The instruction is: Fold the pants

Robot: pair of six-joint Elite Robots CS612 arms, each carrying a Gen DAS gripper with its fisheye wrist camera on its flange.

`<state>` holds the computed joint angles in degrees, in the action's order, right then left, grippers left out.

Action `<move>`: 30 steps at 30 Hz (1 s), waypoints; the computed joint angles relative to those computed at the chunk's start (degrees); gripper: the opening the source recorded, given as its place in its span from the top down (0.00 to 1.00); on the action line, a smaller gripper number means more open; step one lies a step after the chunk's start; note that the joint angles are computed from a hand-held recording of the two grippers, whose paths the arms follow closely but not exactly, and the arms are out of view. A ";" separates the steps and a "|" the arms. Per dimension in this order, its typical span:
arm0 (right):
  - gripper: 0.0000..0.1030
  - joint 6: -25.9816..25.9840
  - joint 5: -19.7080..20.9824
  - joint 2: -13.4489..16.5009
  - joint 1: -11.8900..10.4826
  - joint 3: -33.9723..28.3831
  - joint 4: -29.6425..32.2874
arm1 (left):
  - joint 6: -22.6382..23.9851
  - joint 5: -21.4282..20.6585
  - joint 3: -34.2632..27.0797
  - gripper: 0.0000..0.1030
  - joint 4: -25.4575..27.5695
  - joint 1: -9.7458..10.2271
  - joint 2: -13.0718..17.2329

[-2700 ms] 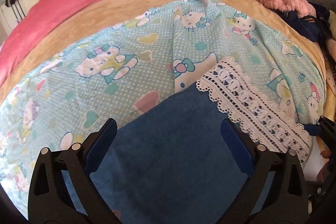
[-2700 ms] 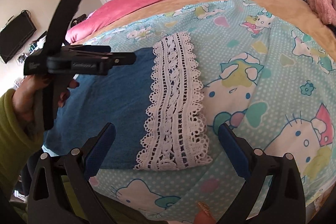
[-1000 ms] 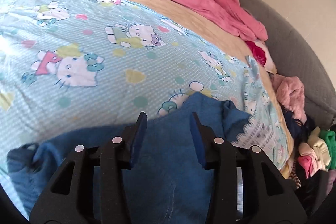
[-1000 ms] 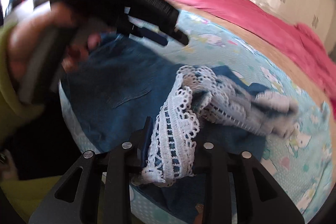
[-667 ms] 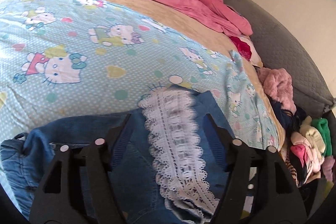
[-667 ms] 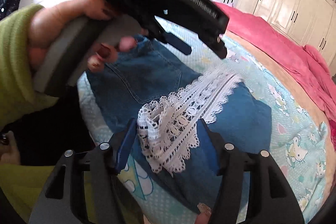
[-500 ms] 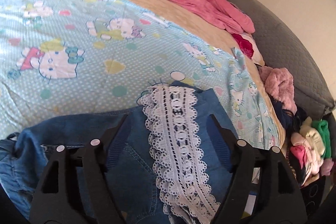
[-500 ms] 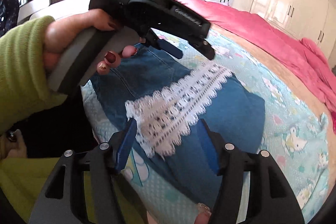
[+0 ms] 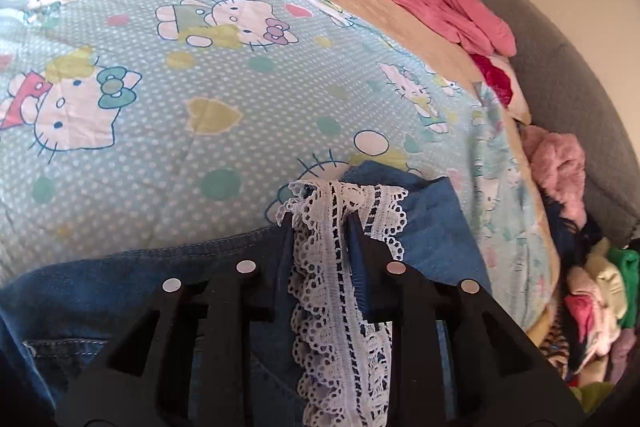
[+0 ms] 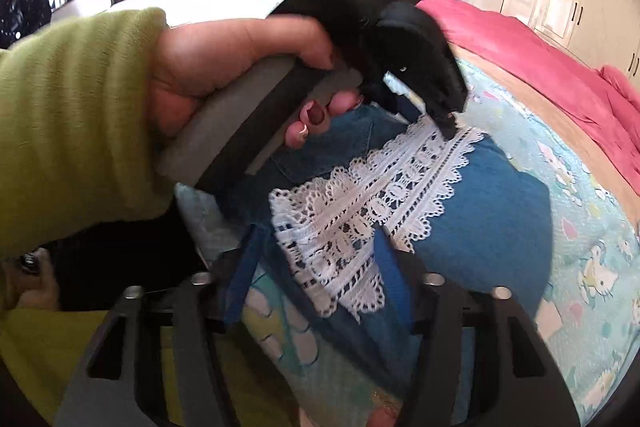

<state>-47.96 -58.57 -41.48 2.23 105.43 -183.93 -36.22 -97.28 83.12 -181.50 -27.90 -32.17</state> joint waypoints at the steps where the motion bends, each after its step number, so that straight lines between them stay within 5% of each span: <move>1: 0.84 0.05 -0.34 0.00 0.12 -0.92 3.26 | 1.10 1.08 0.43 0.91 -0.38 -0.33 -0.37; 5: 0.84 -0.90 3.23 -0.83 -0.79 -0.49 4.74 | 3.03 4.30 3.36 0.91 -5.52 -0.98 -2.00; 8: 0.83 -2.56 1.93 -0.50 -0.29 -0.36 4.51 | 1.34 4.96 3.68 0.90 -4.25 -0.74 -2.13; 12: 0.74 -2.93 2.14 -0.49 -0.06 -0.51 6.34 | -0.77 4.86 3.40 0.70 -2.56 -0.38 -1.18; 15: 0.67 -2.48 5.94 -1.66 -1.32 -0.60 10.82 | -2.47 3.46 4.36 0.66 -5.68 -0.04 -1.27; 19: 0.61 1.53 8.56 -2.82 -3.44 0.57 7.22 | -1.84 6.23 7.73 0.60 -8.64 -0.59 -3.45; 30: 0.61 12.16 3.98 -2.57 -7.15 -0.02 -0.63 | -2.85 8.41 18.24 0.40 -12.18 -3.27 -8.94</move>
